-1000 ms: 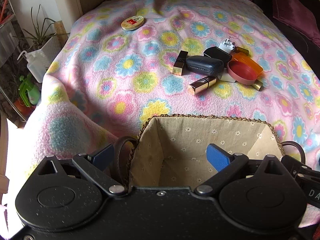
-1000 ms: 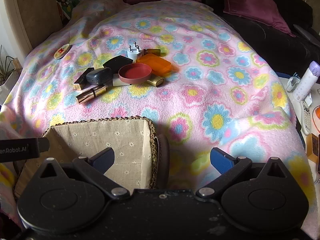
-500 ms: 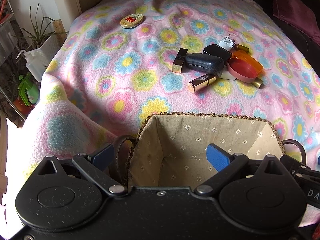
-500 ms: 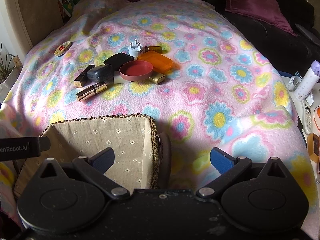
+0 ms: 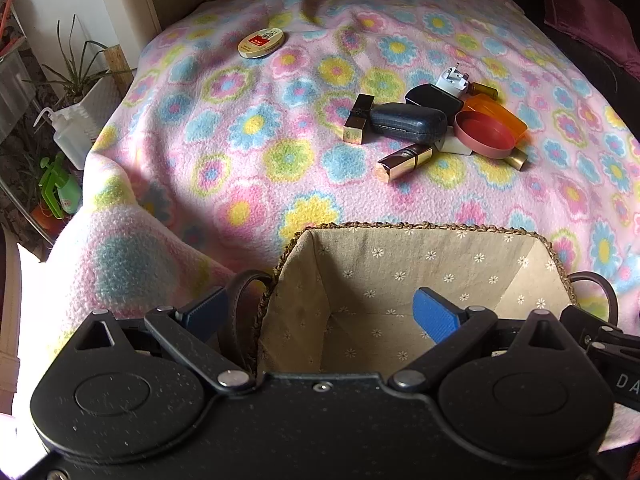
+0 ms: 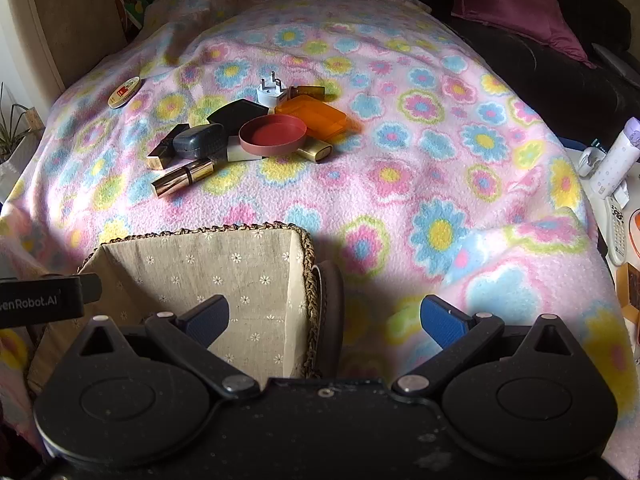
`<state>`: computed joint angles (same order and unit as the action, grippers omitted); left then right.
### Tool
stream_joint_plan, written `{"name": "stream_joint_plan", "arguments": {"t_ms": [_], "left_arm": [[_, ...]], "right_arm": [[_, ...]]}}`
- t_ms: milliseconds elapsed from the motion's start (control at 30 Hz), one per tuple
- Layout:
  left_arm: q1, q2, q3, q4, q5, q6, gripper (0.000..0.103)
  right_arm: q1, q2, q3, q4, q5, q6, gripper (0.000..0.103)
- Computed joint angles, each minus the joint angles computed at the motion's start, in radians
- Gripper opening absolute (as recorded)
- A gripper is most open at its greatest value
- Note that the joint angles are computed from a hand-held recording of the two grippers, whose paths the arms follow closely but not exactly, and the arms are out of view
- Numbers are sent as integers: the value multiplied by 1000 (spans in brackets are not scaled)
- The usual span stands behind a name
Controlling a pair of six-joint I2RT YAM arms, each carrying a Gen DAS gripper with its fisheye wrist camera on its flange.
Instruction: Organize rigid objects
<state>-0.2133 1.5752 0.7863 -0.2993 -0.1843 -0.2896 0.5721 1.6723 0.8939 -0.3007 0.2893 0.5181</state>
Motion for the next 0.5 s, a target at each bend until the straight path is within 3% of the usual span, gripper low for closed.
{"name": "stream_joint_plan", "arguments": {"t_ms": [500], "left_arm": [[-16,13,10,-14,-23,14,96]], "right_arm": [[-6,14,14,-16,-16,-3,102]]}}
